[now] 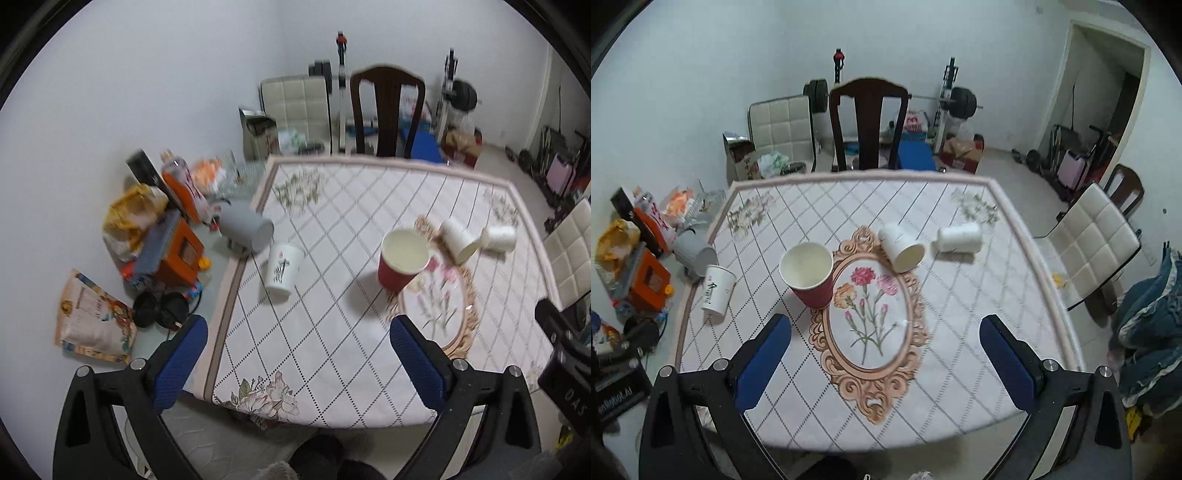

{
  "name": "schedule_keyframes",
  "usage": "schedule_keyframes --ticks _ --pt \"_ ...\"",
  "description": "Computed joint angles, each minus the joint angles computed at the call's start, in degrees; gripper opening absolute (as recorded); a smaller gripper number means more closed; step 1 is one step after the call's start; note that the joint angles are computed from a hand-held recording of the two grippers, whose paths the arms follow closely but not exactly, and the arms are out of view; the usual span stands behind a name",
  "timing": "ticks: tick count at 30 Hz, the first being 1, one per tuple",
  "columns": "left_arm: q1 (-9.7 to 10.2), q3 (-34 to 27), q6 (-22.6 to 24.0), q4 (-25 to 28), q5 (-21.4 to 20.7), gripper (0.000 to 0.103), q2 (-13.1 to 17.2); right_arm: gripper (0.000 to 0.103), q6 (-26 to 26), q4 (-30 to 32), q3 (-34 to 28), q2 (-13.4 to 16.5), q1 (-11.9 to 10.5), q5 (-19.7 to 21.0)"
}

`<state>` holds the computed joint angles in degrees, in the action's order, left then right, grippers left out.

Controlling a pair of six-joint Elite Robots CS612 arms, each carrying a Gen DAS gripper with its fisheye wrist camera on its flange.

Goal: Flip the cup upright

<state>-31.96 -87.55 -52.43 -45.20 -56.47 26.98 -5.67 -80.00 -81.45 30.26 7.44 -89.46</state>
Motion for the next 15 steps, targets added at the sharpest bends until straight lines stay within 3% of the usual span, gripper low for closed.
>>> schedule_keyframes --ticks 8,15 --pt "-2.41 -3.1 -1.5 2.5 4.1 0.101 -1.4 0.103 -2.2 3.7 -6.1 -0.9 -1.4 2.6" --pt "-3.67 -4.8 -2.3 3.0 4.9 0.101 -1.6 0.103 -3.2 5.3 -8.9 -1.5 -2.1 5.2"
